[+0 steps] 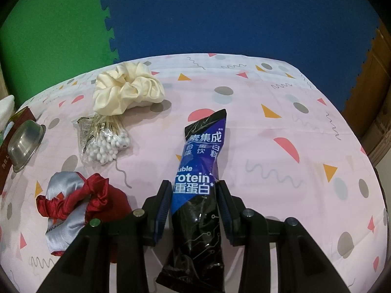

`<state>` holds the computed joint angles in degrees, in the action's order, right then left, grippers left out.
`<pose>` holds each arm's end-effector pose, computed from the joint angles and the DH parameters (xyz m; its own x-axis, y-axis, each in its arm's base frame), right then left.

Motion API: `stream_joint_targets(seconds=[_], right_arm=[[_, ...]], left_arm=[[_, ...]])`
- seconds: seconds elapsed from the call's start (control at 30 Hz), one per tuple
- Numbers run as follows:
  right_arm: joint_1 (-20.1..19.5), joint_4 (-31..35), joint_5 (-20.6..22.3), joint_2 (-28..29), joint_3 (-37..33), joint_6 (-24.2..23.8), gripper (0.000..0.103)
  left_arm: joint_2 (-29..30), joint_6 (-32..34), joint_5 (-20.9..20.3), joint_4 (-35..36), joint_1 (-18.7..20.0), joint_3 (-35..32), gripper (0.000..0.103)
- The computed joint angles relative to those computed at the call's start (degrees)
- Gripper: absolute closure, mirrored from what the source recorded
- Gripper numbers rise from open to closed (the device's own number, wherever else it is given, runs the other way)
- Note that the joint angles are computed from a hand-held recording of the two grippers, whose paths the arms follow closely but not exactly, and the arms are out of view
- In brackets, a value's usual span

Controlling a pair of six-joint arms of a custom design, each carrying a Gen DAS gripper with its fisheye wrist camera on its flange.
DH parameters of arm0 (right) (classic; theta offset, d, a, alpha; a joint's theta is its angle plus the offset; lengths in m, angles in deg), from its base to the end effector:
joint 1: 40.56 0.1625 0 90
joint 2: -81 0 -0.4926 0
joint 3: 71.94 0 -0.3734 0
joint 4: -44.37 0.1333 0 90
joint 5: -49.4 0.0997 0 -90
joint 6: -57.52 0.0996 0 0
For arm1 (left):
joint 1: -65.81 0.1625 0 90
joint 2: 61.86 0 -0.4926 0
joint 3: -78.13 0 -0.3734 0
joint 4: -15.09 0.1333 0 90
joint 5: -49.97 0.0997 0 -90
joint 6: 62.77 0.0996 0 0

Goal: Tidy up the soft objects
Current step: 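Carry the white sock into the tin box with the left gripper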

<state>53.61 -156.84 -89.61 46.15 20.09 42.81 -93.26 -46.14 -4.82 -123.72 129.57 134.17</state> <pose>0.1102 -0.7119 0.1725 -0.6649 0.3944 0.6343 -0.2187 0.7092 -0.6702 -0.2198 -0.8774 0.2301 -0.6868 0.3774 -0.6212 0.6261 0.7413 -0.2418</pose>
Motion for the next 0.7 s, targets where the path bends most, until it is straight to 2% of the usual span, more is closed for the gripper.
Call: stream_joint_targets(seconds=[0.53, 0.7], right_arm=[[-0.02, 0.13, 0.00, 0.00, -0.08, 0.01, 0.064], [0.01, 0.16, -0.01, 0.02, -0.10, 0.05, 0.064]], left_arm=[[6.12, -5.85, 6.20, 11.41, 4.07, -19.36, 0.084], [9.78, -8.37, 7.15, 17.83, 5.21, -28.42, 0.083]])
